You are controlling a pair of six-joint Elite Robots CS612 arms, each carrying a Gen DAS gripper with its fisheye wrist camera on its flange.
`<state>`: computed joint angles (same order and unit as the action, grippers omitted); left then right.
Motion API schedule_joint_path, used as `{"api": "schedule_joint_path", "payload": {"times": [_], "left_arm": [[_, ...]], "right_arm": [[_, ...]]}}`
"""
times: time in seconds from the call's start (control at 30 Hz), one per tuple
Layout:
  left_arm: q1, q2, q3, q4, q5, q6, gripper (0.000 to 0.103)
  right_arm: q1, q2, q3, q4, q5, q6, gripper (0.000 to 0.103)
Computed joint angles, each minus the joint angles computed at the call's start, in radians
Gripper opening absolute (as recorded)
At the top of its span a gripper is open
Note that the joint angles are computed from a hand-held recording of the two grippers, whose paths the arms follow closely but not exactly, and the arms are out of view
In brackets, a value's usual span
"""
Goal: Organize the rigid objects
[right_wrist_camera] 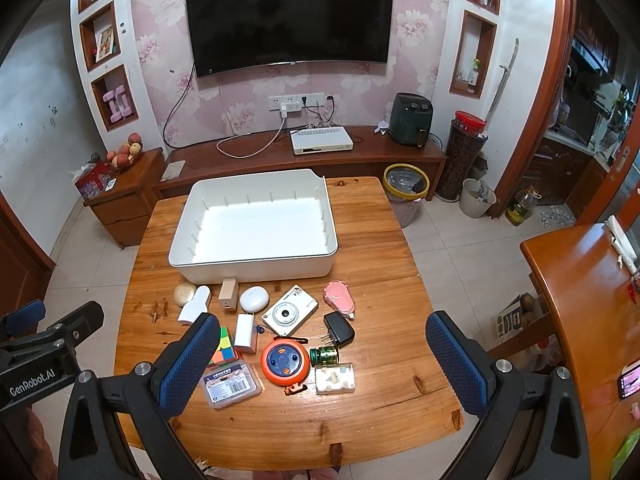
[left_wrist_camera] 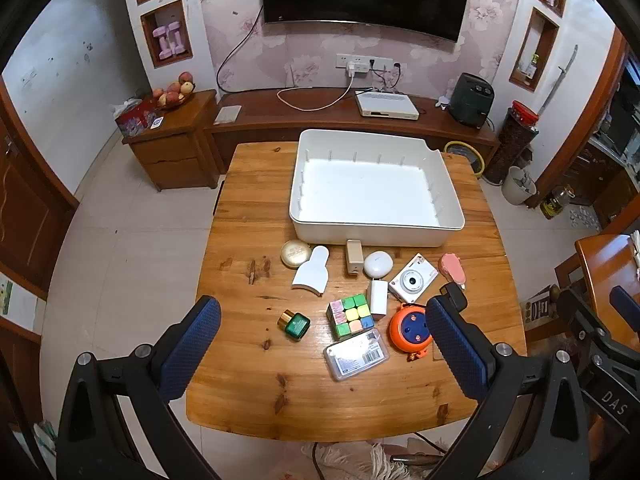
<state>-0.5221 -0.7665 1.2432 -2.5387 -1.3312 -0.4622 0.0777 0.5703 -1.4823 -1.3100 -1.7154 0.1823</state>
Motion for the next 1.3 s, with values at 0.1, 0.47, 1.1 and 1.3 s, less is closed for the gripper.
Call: {"api": "schedule_joint_path", "payload": {"times": [0.1,0.47,1.1,1.3], "left_arm": [[0.001,0.002,-0.003,0.011,-0.002,-0.006,0.102],[0.003,0.003,0.006,-0.004,-0.003,-0.009,0.102],[-0.001,-0.01,0.031,-0.07,0.003,0.022,0.102],[-0.002,-0.011,0.03,-0.054,0.002,0.017,0.102]], "right_arm": [[0.0,0.0,0.0,0.0,-0.001,0.001,0.103],[0.0,-0.001,0.001,0.001,0.001,0.003,0.103],[0.005,0.0,-0.001,-0.016,-0.015,0.006,0.103],[0.004,-0.002,0.0,-0.016,-0.017,0.009,0.103]]}}
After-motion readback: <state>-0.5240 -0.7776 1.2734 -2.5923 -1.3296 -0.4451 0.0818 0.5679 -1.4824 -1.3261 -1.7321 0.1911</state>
